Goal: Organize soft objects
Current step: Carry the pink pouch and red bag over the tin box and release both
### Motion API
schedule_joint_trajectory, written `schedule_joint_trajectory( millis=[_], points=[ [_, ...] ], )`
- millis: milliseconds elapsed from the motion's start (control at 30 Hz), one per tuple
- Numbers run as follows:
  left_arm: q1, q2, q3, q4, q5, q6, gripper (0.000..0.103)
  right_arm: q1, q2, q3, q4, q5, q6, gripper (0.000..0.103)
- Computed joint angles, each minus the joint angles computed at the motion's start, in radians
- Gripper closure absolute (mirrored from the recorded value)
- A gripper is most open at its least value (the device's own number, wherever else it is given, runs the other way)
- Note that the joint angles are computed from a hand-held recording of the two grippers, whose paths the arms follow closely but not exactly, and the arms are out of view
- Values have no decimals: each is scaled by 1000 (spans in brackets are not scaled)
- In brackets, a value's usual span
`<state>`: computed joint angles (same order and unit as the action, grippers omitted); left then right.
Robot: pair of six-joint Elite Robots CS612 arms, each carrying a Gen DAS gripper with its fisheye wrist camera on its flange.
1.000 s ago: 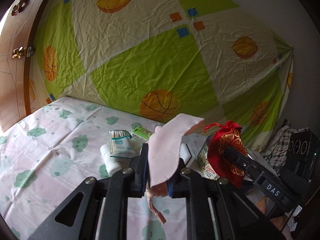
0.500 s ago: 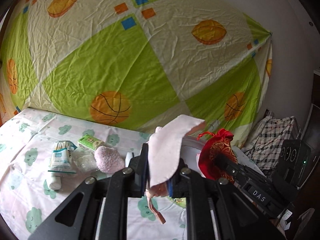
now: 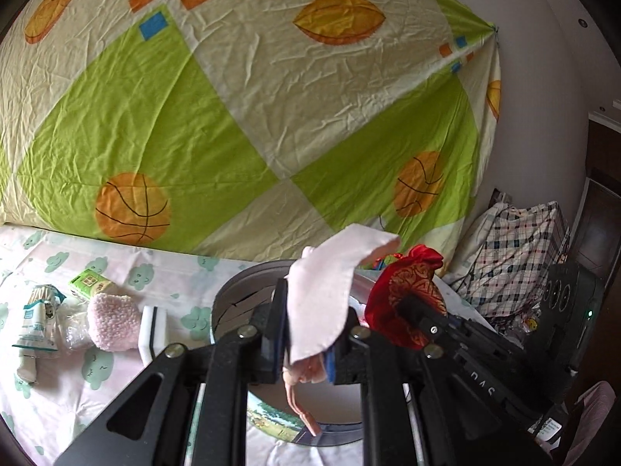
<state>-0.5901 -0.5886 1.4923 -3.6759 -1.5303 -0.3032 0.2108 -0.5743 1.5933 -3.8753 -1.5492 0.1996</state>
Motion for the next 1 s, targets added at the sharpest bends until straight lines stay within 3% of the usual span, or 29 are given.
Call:
schedule_joint_trajectory(
  millis=[367,633,733,800,833,867,933,1000],
  points=[
    [-16,66,-106,141,-36,-51,90,-20,7,-18,100,-106,12,92],
    [-15,88,-133,187,-14,-67,90,-21,21,-44,167,-119,5,91],
    [-17,91,-137,202,10,-62,90,-21,30,-55,165,-125,-3,83],
    [-19,90,-137,206,26,-45,90,-25,31,-56,168,-102,-9,57],
    [-19,91,-136,205,30,-36,90,-26,32,-55,164,-99,-7,52],
    [-20,90,-133,200,38,-30,87,-27,33,-54,150,-97,-4,47],
    [-22,87,-124,186,53,-26,69,-32,31,-47,120,-90,18,45],
    [-26,85,-110,139,83,-31,29,-40,25,-33,78,-86,56,37]
  ],
)
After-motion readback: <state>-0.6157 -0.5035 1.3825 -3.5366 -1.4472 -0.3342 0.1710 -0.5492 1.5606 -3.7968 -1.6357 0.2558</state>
